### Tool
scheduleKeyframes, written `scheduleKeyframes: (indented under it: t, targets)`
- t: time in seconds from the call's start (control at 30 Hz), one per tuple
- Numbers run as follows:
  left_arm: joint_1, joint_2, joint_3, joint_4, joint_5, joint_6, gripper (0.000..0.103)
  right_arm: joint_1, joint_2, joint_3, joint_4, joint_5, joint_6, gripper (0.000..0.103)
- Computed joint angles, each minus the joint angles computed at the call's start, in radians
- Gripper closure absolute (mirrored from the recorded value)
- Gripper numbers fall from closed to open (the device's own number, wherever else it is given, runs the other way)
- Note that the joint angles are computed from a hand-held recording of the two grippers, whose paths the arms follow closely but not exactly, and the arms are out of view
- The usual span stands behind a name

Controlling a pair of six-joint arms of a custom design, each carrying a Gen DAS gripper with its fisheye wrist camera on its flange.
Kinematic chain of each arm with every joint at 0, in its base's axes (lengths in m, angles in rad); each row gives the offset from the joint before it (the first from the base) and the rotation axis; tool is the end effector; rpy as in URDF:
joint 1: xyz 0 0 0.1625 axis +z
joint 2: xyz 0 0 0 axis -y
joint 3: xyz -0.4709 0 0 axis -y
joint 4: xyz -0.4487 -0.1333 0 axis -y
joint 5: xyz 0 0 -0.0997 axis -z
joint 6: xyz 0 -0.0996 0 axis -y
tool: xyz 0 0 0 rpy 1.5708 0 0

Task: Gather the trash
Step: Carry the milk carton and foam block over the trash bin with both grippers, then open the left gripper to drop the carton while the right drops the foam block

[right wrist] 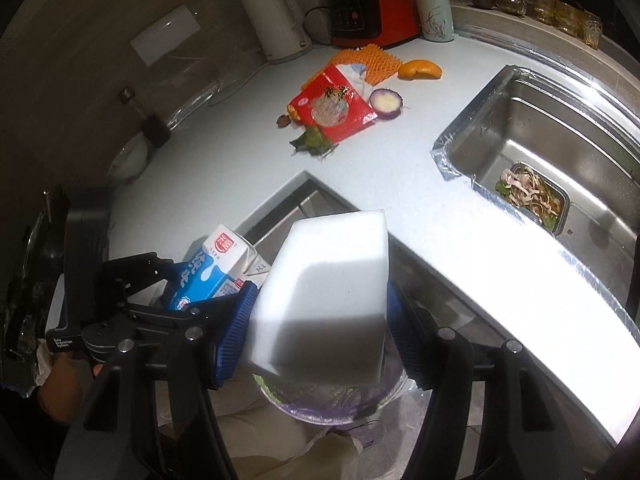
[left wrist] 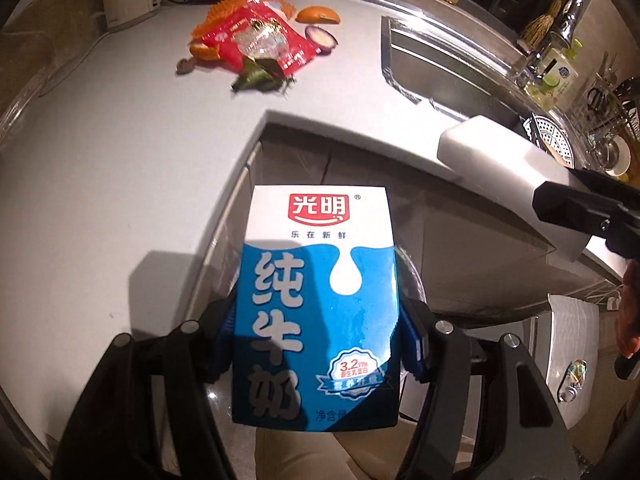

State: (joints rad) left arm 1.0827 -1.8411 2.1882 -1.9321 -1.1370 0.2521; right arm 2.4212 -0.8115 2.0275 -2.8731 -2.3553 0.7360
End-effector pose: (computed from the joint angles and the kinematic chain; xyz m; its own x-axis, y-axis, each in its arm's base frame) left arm -0.0315 -0.4329 0.3747 -0.6618 0.6272 -0.4105 0.6547 0.7504 0.0911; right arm 0.4815 -0.3389 0.0217 -0.8826 0.0768 0.4638 -0.2108 0.8172 -0.5364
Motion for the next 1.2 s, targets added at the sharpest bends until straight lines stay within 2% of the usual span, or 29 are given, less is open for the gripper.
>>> scheduleKeyframes:
  t: [0.13, 0.3, 0.5, 0.53, 0.67, 0.87, 0.9, 0.93, 1.03, 1.2]
  targets:
    - [0.002, -0.040, 0.083, 0.001, 0.018, -0.020, 0.040, 0.025, -0.011, 0.026, 0.026, 0.009, 0.041, 0.038]
    - [0.045, -0.005, 0.137, -0.033, 0.039, -0.027, 0.040, 0.036, -0.017, 0.049, 0.037, 0.018, 0.083, 0.038]
    - [0.072, 0.037, 0.151, -0.060, 0.079, -0.036, 0.021, 0.031, -0.011, 0.057, 0.037, 0.031, 0.094, 0.038]
    - [0.071, 0.032, 0.152, -0.064, 0.081, -0.038, 0.021, 0.029, -0.009, 0.056, 0.037, 0.032, 0.093, 0.038]
    - [0.071, 0.021, 0.127, -0.033, 0.065, -0.063, 0.021, 0.018, 0.001, 0.057, 0.026, 0.046, 0.077, 0.038]
    - [0.022, -0.056, 0.081, 0.038, 0.044, -0.112, 0.020, -0.025, 0.030, 0.067, -0.017, 0.075, 0.046, 0.038]
    - [0.012, -0.069, 0.071, 0.048, 0.043, -0.118, 0.013, -0.036, 0.039, 0.069, -0.025, 0.086, 0.039, 0.038]
    - [0.004, -0.082, 0.068, 0.042, 0.046, -0.118, 0.009, -0.048, 0.048, 0.070, -0.036, 0.100, 0.030, 0.038]
    - [-0.026, -0.119, 0.058, 0.044, 0.079, -0.117, 0.009, -0.078, 0.084, 0.067, -0.070, 0.146, -0.007, 0.038]
    - [-0.029, -0.114, 0.032, 0.042, 0.129, -0.127, 0.008, -0.120, 0.153, 0.045, -0.125, 0.219, -0.072, 0.037]
